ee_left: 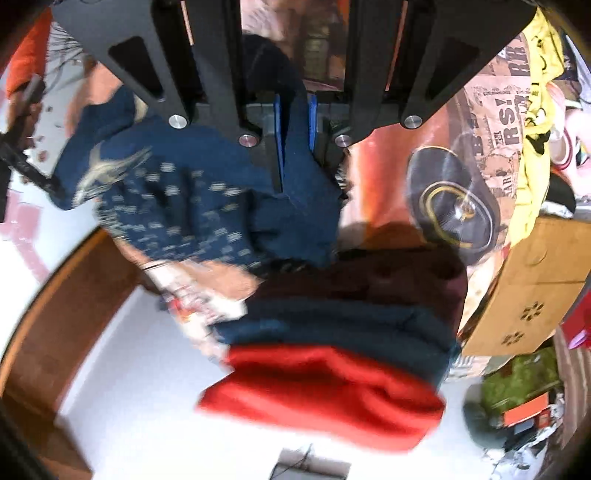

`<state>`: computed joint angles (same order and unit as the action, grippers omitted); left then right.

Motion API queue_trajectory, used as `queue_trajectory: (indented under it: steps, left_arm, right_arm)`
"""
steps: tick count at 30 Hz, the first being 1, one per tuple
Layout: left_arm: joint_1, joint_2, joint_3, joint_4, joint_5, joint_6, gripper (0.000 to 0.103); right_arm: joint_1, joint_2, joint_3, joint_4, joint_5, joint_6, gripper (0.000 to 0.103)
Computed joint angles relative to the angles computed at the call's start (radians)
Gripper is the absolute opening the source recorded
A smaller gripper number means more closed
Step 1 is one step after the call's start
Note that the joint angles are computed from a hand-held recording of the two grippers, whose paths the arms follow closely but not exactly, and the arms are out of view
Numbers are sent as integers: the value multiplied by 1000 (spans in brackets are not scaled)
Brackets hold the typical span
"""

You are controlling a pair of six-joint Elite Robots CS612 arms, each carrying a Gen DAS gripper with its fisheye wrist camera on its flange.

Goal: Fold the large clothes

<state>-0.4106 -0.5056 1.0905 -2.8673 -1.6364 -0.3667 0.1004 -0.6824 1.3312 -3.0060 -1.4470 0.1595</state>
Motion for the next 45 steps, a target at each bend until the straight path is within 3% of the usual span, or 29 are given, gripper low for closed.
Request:
queue_trajectory:
  steps: [3,6,10,13,16,21,24,30,33,35,37,38,40,41,43,45]
  left_arm:
    - [-1,46,-67,125,15,-17,10]
    - [-6,82,-116,205,43,-19,19]
    - [-24,88,-133,260,123,22,34]
    - [-35,65,-110,272,167,65,47]
    - [-38,30,-57,226,155,80,64]
    - [-32,-32,44,187,117,105,70]
    - [-25,-39,66,202,87,77,71]
    - [12,-11,66,248,-164,-17,71]
    - [14,0,66,245,-222,-31,71]
    - [16,6,66,223,-246,-47,70]
    - [21,15,60,201,-287,-69,58]
    - [22,15,59,195,-293,-72,57]
    - [16,10,64,182,-271,-59,43]
    - [13,6,70,175,-260,-46,37]
    - [4,-5,81,165,-224,-21,20]
    - [-3,-17,92,149,-200,-3,12]
  right_arm:
    - [-7,31,-37,64,2,8,10]
    - [-7,44,-48,87,-12,8,11]
    - [-6,35,-33,76,-14,2,17]
    - [-9,15,-17,104,-6,-6,20]
    - [-12,2,-2,112,-3,-8,24]
    - [-16,-37,61,80,10,-11,40]
    - [-15,-54,91,60,16,-24,45]
    - [-10,-53,108,99,43,-42,51]
    - [-10,-32,86,176,68,-25,51]
    - [-11,-21,87,152,83,5,54]
    - [-9,-21,93,128,86,18,54]
    - [-11,-22,97,124,104,18,54]
    - [-13,-19,97,126,142,12,48]
    - [-9,-17,97,122,135,4,44]
    - [-4,-15,98,124,135,-12,16]
    - [-1,-13,97,116,147,-11,14]
